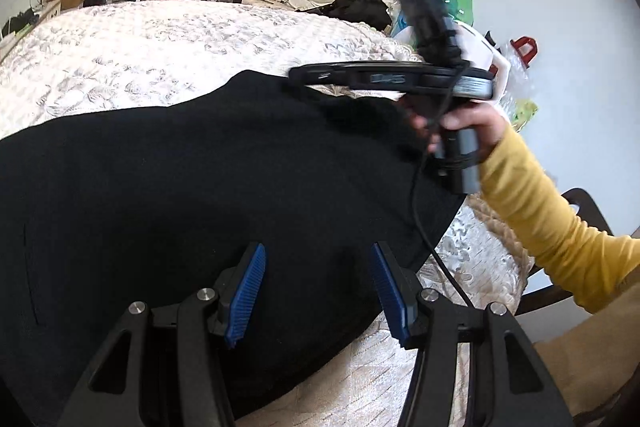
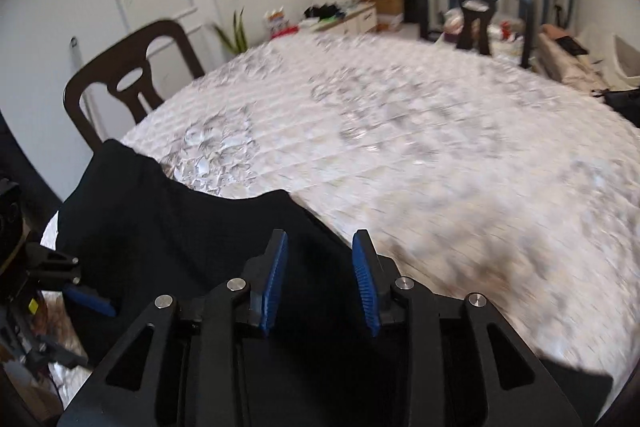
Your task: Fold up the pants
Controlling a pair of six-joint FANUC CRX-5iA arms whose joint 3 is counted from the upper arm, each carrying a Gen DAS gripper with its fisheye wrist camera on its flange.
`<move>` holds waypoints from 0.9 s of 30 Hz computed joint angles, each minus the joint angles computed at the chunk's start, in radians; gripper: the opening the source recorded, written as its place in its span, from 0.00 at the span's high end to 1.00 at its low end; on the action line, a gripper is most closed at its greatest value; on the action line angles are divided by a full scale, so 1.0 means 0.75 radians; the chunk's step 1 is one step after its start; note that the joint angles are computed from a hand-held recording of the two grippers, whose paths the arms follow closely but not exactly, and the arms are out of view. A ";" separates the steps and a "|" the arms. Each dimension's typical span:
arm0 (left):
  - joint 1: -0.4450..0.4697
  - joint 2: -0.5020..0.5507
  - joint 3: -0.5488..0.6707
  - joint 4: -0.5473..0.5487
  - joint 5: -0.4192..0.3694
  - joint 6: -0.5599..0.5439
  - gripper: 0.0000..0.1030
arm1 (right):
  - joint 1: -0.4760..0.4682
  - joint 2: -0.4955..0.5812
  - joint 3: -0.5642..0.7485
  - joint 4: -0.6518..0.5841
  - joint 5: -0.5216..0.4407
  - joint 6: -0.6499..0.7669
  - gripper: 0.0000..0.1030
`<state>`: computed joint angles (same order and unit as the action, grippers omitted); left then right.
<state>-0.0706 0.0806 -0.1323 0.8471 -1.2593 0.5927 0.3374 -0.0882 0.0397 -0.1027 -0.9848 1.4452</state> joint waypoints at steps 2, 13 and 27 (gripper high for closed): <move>0.005 0.001 -0.003 0.010 -0.014 -0.014 0.44 | -0.005 0.061 0.054 -0.027 -0.035 0.035 0.66; 0.007 0.020 0.012 0.021 -0.039 -0.038 0.44 | -0.018 0.171 0.186 -0.134 -0.116 0.154 0.66; 0.012 0.009 -0.013 0.043 -0.036 -0.032 0.44 | 0.027 0.179 0.150 -0.003 -0.034 0.071 0.94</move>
<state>-0.0617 0.0874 -0.1420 0.8795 -1.2864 0.5689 0.3574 0.0458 0.1518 -0.1050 -1.0106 1.4988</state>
